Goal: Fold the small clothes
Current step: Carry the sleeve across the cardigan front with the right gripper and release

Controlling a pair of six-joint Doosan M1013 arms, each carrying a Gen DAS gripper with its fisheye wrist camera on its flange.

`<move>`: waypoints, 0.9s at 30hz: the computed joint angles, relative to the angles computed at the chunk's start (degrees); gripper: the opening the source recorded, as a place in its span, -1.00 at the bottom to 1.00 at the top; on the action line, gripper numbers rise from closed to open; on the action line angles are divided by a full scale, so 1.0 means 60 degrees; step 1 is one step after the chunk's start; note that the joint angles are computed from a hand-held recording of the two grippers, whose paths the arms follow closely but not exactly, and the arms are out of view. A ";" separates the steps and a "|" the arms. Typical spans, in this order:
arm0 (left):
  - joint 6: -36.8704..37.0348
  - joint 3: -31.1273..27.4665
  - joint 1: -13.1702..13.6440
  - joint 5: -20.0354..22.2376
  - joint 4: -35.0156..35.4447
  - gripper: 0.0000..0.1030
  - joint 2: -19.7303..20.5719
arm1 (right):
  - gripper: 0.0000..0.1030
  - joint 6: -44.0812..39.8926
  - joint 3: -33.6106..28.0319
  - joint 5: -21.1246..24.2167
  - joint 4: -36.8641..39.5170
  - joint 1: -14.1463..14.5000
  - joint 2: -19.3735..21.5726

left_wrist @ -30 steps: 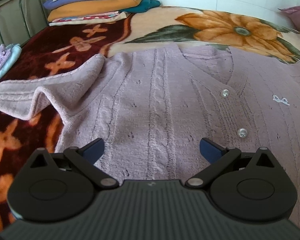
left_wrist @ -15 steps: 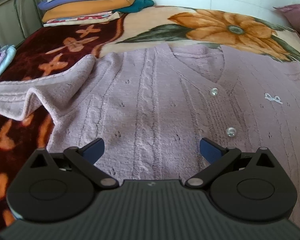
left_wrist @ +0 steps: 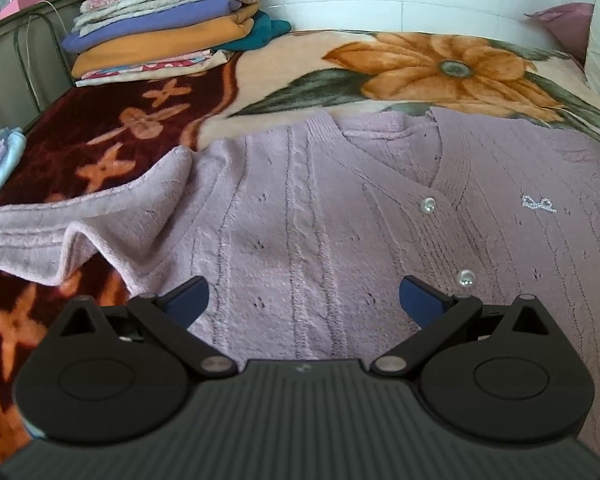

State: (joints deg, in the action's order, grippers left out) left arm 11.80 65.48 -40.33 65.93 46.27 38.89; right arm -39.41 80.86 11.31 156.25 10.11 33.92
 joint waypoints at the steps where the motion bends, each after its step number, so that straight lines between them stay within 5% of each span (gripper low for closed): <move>1: -0.0010 0.0059 0.0012 -0.0057 0.0016 1.00 -0.0040 | -0.86 -0.0013 -0.0027 -0.0036 -0.0120 0.0076 -0.0029; 8: -0.0222 0.0557 0.0058 -0.0371 0.0233 1.00 -0.0381 | -0.86 -0.1891 -0.0245 -0.0112 0.0833 0.0713 -0.0154; 22: -0.0782 0.1330 0.0094 -0.0782 0.0304 1.00 -0.0853 | -0.86 -0.0350 -0.0595 -0.0305 -0.1081 0.1790 -0.0172; 27: -0.0953 0.1497 0.0065 -0.0755 0.0380 1.00 -0.0937 | -0.86 0.1559 -0.0730 -0.0334 -0.3038 0.2075 0.0042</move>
